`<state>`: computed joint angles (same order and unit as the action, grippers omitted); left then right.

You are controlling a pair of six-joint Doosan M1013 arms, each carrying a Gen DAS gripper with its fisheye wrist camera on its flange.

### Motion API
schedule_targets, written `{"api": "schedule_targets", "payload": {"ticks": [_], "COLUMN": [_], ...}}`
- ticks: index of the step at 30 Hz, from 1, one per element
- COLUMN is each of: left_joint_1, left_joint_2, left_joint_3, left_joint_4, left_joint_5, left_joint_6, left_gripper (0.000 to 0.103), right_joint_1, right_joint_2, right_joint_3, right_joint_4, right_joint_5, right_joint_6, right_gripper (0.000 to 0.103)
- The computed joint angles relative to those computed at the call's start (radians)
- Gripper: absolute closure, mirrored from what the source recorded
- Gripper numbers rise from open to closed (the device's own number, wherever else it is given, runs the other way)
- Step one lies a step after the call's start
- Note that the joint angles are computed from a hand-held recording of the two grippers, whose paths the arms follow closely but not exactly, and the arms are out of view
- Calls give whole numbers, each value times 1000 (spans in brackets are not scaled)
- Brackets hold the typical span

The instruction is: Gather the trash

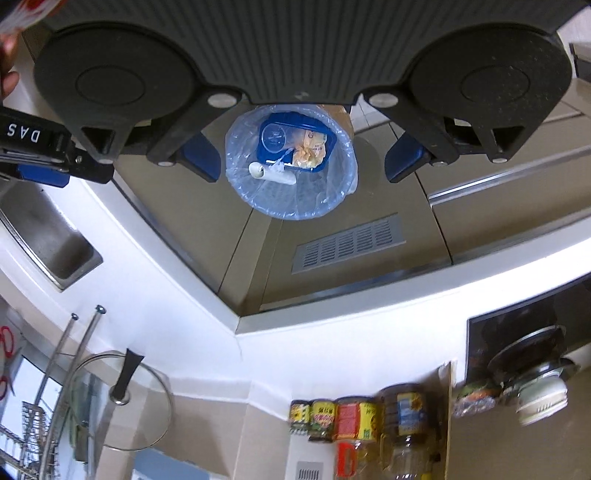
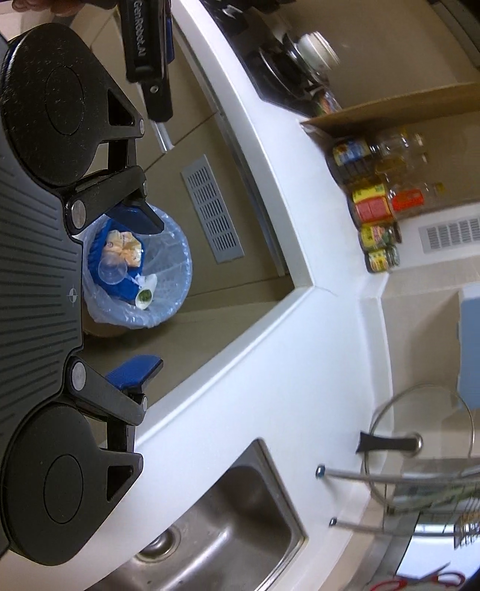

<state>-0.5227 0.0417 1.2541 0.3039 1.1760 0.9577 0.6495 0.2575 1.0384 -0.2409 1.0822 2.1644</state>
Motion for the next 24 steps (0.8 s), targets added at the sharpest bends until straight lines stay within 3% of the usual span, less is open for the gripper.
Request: {"api": "schedule_targets", "payload": {"ticks": [12, 24], "left_joint_1": [9, 0], "left_joint_2": [-36, -53], "left_joint_3": [8, 17], "left_joint_4": [-18, -33], "left_joint_5": [-41, -66], "left_joint_6": [117, 154], "left_gripper": [8, 8], "right_joint_1": [67, 91], "right_joint_2": [-16, -34], "right_joint_3": [-13, 2], "right_joint_4": [-166, -214], "right_joint_5": [54, 65], "right_joint_6": [156, 190], "right_gripper": [31, 31]}}
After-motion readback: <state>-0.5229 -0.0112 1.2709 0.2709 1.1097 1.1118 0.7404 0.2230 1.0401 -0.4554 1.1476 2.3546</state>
